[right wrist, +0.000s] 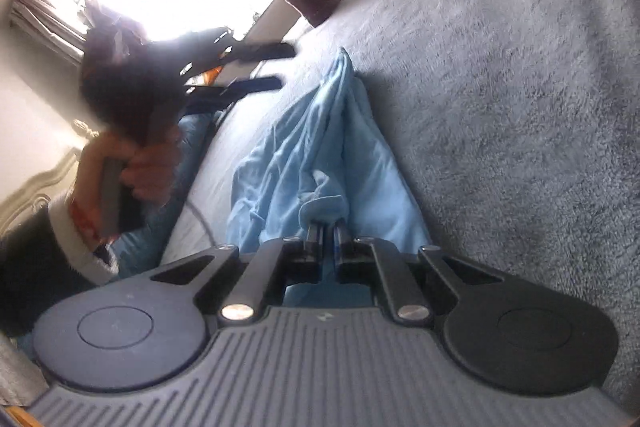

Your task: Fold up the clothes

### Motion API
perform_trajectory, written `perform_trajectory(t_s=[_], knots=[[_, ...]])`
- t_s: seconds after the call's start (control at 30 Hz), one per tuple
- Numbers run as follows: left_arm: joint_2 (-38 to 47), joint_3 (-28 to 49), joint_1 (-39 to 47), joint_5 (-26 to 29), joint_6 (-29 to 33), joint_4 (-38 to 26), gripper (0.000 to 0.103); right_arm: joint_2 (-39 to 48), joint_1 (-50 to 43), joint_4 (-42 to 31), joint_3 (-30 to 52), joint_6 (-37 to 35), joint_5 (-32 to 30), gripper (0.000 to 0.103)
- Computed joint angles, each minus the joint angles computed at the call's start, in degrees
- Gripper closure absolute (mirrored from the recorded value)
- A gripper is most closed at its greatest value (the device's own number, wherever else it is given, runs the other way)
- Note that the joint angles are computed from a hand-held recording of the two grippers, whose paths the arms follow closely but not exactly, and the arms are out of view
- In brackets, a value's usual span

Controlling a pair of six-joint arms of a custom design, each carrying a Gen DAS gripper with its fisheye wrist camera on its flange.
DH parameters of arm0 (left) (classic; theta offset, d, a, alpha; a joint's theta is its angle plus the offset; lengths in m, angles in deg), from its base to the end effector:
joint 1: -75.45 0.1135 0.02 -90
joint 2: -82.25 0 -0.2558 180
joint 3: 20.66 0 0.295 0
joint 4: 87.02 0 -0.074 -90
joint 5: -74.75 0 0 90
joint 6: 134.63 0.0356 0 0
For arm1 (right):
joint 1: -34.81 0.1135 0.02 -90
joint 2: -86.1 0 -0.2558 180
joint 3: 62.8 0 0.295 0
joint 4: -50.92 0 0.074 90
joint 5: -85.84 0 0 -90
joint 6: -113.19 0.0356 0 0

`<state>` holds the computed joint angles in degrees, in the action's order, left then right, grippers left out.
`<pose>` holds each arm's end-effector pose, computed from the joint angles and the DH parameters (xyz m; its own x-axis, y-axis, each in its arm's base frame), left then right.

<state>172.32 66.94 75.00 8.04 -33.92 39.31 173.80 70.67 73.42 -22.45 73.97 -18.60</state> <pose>0.3744 -0.0170 0.2680 -0.7736 0.1768 -0.6085 0.3779 0.8996 -0.2191 0.2444 0.1876 0.1065 -0.7969 0.3497 -0.4926 -0.2108 0.6032 0.7693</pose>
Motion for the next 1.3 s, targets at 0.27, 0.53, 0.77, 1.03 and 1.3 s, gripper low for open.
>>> perform_trajectory(t_s=[0.27,0.53,0.77,1.03,1.3], knots=[[-14.7,-10.6,18.2,4.6,22.5,-15.0,0.037,-7.4,-0.1,-3.6,-4.4,2.4,3.0,0.100],[-20.8,-22.7,28.7,6.7,31.9,-23.0,0.038,-10.9,1.6,-2.0,-9.3,13.1,6.8,0.102],[-24.1,-26.9,30.2,6.2,37.3,-26.2,0.037,-13.3,2.2,-3.6,-13.3,22.0,11.0,0.099],[-28.9,-30.2,29.4,6.4,35.6,-23.8,0.041,-15.6,4.1,-22.8,-0.4,-5.8,12.5,0.097],[-54.1,-42.5,22.5,4.2,52.5,-20.6,0.046,-5.9,5.3,-34.5,12.5,-23.8,13.8,0.078]])
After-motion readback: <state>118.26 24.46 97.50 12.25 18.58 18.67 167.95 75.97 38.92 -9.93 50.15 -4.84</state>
